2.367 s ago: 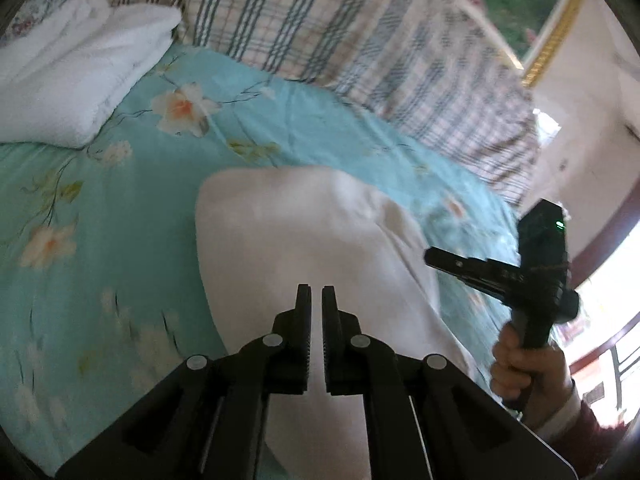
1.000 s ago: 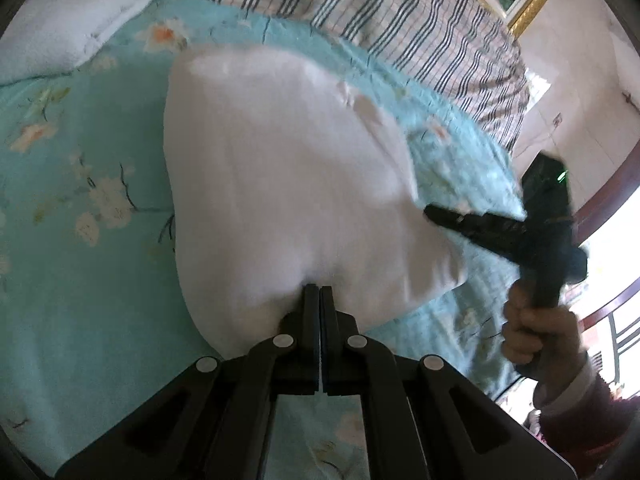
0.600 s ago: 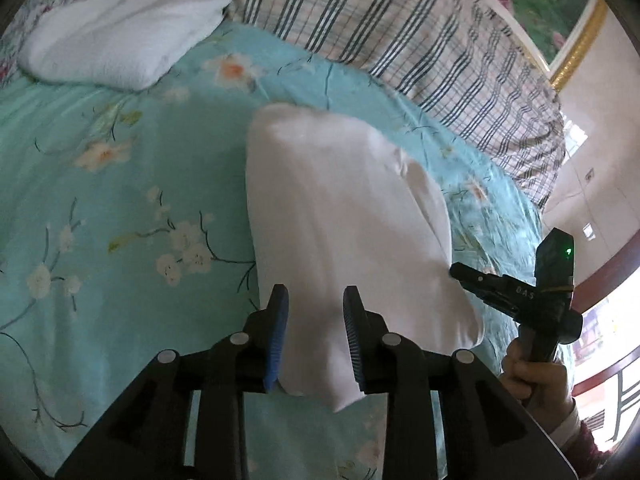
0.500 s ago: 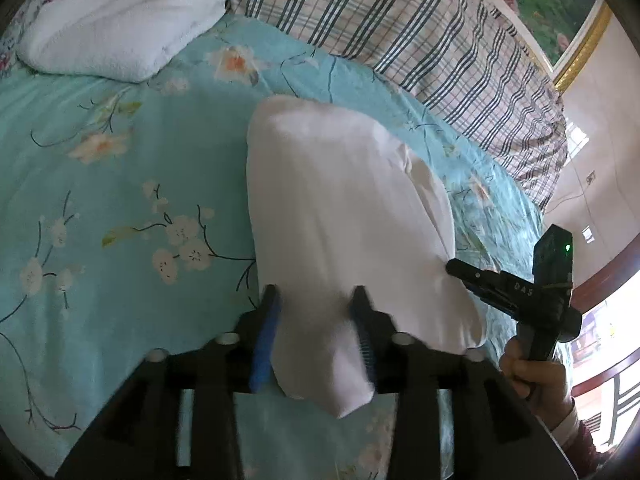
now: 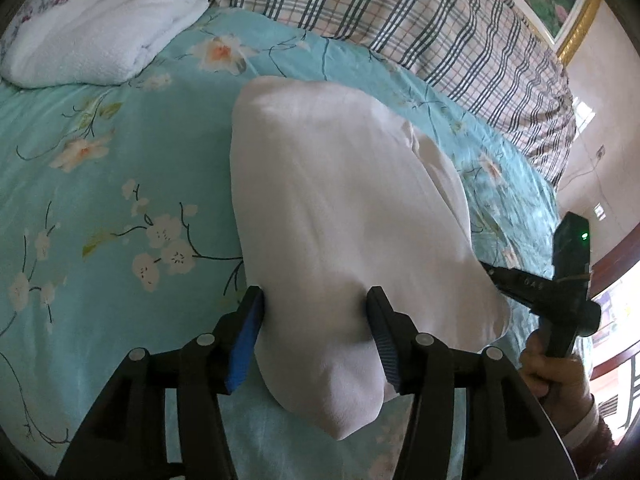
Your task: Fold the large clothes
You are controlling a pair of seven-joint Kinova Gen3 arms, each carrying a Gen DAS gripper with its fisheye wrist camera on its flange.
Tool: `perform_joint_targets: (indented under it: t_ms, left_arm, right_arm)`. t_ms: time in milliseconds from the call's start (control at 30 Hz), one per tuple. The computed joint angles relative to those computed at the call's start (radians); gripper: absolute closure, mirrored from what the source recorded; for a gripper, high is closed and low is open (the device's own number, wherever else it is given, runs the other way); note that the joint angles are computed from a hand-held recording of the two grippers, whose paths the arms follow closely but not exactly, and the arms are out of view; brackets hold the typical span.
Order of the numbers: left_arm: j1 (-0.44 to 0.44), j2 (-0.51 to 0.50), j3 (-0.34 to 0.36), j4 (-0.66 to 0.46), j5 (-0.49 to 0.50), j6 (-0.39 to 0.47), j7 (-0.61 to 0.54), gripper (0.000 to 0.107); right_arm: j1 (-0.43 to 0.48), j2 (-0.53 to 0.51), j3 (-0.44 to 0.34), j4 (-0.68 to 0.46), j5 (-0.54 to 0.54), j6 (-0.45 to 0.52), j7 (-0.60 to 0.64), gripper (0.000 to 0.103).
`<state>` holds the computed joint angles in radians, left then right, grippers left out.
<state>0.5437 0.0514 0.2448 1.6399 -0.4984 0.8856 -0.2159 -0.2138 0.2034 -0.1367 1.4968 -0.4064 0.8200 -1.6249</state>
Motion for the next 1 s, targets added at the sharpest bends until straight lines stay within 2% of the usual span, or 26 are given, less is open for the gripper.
perform_joint_targets:
  t_ms: [100,167,267,400,500,667,767,1000]
  left_arm:
    - [0.0,0.0,-0.001,0.001,0.0,-0.003,-0.006,0.054]
    - [-0.002,-0.001,-0.002,0.005,0.001,-0.008,-0.008,0.054]
    - [0.008,0.015,0.003,-0.014,-0.015,0.018,-0.003,0.054]
    - [0.031,0.043,-0.002,-0.05,-0.028,0.069,-0.01,0.054]
    - [0.062,0.081,-0.006,-0.093,-0.056,0.133,-0.007,0.053]
    - [0.113,0.124,-0.035,-0.132,-0.096,0.194,0.015,0.049]
    - [0.121,0.121,-0.047,-0.127,-0.096,0.189,0.019,0.049]
    - [0.124,0.123,-0.052,-0.131,-0.092,0.191,0.025,0.048]
  right_arm:
    - [-0.013,-0.046,-0.003,0.025,0.024,-0.067,-0.014,0.1]
    - [-0.037,-0.059,0.005,0.01,0.022,-0.086,0.021,0.1]
    - [-0.055,-0.007,-0.02,-0.074,0.055,-0.021,0.048,0.1]
    - [-0.102,0.072,-0.001,-0.139,0.16,0.061,-0.023,0.103]
    - [-0.076,0.059,-0.012,-0.075,0.127,0.005,0.009,0.103]
    - [-0.064,0.058,-0.019,-0.066,0.102,-0.004,0.021,0.103]
    - [-0.036,0.041,-0.026,-0.031,0.057,-0.021,0.057,0.103]
    - [-0.04,0.036,-0.018,-0.029,0.053,-0.018,0.055,0.103]
